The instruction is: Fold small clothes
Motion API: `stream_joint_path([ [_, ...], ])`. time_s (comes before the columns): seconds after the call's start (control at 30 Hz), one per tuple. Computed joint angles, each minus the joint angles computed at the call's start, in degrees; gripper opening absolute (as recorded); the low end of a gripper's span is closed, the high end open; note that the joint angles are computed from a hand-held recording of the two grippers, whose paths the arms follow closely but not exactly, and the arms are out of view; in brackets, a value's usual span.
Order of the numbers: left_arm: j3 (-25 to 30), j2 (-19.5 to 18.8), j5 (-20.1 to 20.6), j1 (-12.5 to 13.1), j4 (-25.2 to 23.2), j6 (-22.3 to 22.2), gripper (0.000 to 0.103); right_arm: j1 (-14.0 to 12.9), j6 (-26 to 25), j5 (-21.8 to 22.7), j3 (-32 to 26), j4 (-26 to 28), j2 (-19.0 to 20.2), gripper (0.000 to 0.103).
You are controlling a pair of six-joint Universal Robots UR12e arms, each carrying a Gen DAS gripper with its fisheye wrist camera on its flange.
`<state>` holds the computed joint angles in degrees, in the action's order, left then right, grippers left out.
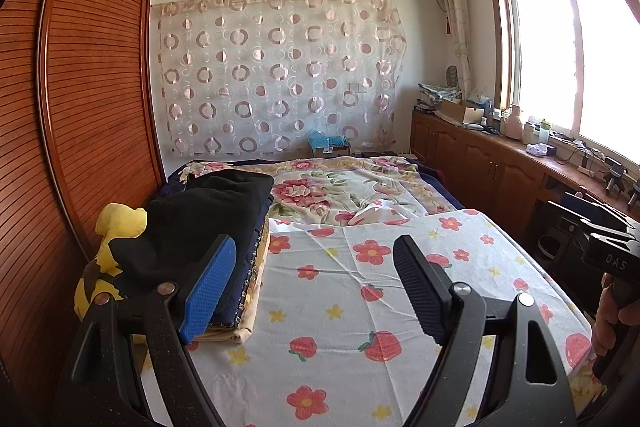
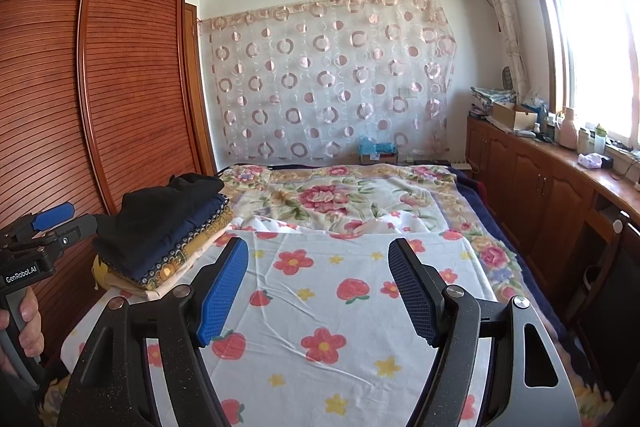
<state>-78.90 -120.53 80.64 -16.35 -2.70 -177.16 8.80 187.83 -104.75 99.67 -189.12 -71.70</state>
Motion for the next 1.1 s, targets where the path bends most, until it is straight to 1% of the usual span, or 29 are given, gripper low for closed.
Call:
stream_joint_path([
  [1.1,0.0,-0.1,0.1,0.0,0.2,0.2,0.082,-0.6,-0.3,0.6,0.5,-0.2,-0.5,0.074],
])
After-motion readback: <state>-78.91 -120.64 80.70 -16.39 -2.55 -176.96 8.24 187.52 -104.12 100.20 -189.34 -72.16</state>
